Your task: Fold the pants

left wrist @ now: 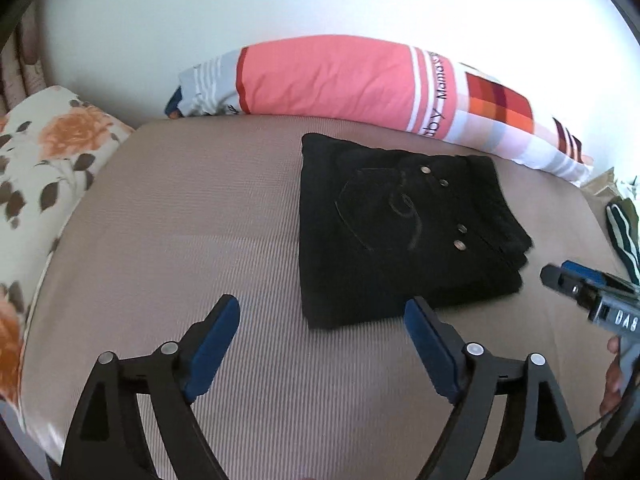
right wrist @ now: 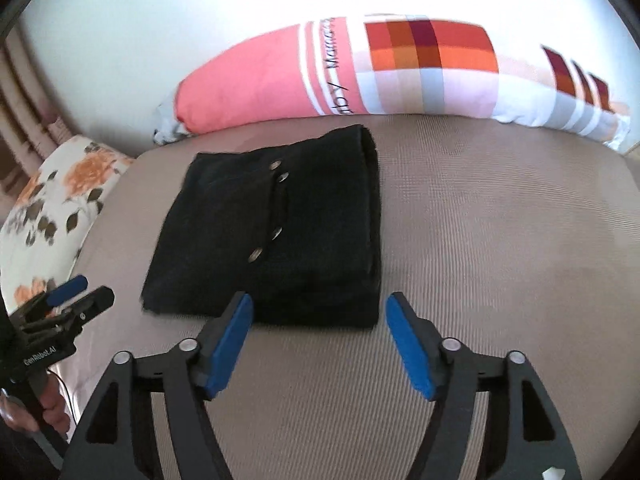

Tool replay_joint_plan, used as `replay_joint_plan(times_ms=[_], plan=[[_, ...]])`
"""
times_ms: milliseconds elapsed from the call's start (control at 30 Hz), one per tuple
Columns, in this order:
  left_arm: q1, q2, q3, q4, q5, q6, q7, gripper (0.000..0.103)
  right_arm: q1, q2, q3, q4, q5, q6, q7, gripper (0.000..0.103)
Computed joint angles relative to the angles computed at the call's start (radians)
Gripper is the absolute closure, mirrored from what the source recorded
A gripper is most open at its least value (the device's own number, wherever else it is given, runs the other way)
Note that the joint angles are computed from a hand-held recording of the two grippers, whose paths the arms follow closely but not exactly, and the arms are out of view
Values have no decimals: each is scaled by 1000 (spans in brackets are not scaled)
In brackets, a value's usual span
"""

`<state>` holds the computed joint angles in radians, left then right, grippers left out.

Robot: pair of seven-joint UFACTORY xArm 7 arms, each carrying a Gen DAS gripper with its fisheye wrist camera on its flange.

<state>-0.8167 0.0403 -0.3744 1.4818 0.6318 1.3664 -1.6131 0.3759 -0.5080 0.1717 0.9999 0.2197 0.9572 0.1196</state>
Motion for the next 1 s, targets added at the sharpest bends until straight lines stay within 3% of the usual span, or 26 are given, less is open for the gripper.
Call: replay_joint_plan(times_ms=[200,433,667,867,1000], plan=[[-96,53,-36,102,63,166,-55,13,19,-168,63,-85,-43,22,62,13],[-223,127,-19,201,109,326,-98,13,23,-264,131,-118,-122,63,140,7],[-266,137,3,198,97,358,-135,13,41,-306,151,-135,-142,73,175,2],[-245,115,-1,136,57,292,-147,13,55,-322,152,-164,-131,56,204,2],[-246,130,-3,140,55,293,-140,13,67,-330,154,-186,-134,37,204,2]])
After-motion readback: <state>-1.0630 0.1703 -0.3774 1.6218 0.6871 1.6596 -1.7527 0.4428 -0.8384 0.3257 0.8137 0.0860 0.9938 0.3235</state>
